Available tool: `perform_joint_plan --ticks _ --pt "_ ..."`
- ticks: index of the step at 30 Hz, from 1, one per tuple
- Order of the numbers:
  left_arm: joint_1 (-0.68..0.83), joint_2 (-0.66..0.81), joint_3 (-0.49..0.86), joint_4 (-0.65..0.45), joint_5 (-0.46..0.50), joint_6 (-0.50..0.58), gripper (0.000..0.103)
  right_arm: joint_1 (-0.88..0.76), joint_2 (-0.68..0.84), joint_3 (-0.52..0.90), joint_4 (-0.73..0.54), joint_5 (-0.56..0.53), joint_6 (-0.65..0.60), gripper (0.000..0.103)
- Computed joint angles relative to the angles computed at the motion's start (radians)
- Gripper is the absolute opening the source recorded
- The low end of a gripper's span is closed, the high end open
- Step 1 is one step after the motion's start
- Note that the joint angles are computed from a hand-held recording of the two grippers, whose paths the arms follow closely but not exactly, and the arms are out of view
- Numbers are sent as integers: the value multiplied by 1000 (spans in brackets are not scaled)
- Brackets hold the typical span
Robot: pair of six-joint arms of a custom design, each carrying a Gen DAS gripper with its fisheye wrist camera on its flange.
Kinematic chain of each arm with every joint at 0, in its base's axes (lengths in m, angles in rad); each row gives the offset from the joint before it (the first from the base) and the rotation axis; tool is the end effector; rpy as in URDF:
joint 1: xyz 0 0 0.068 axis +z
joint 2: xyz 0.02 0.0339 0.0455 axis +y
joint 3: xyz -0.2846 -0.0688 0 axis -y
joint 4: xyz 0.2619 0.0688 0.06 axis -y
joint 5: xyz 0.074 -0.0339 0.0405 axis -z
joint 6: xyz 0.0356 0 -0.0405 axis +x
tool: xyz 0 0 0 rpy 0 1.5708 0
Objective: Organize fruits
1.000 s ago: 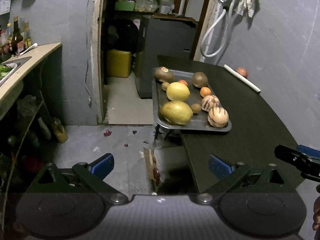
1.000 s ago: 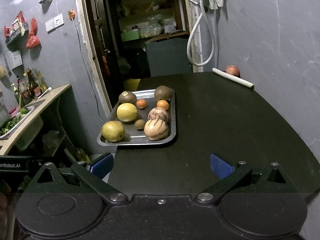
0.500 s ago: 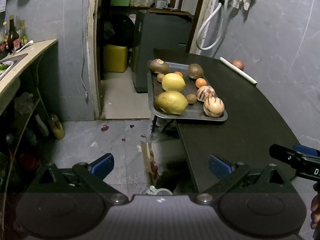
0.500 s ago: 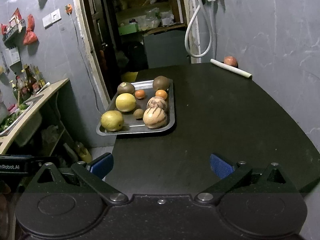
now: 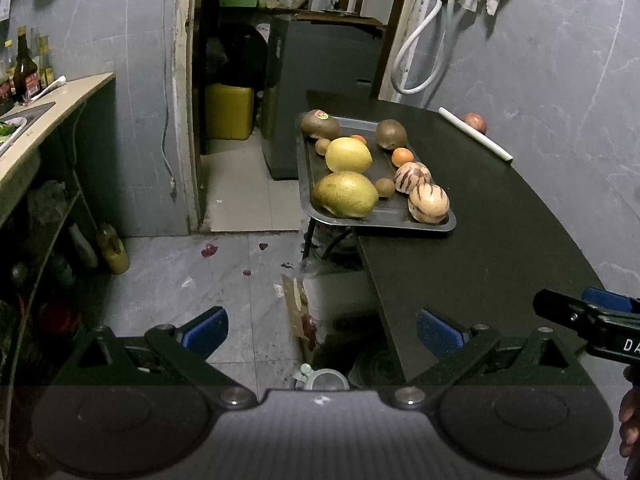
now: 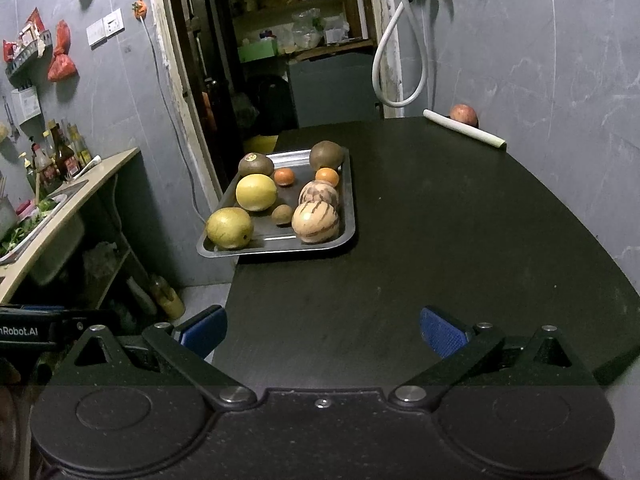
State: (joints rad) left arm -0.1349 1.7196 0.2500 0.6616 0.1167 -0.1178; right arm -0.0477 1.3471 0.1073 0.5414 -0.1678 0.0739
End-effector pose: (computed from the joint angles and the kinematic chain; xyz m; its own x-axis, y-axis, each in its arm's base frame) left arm 0.2213 -0.0342 0.0614 -0.7364 -0.0178 -0.6763 0.1276 0.9780 -0.1648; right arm 0.1824 -0.0028 0.0927 -0.6465 0.1037 -0.7559 -0.0331 0.9860 0.1636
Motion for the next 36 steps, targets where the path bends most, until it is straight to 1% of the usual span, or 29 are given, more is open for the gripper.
perform_joint_plan --ticks 9,25,36 --pt "3 6 -2 -2 8 -1 102 28 15 -3 10 26 15 102" --pt "8 13 -10 1 13 -7 102 31 25 6 2 24 13 102" --pt "13 15 -13 4 19 -7 102 62 32 4 10 44 20 102"
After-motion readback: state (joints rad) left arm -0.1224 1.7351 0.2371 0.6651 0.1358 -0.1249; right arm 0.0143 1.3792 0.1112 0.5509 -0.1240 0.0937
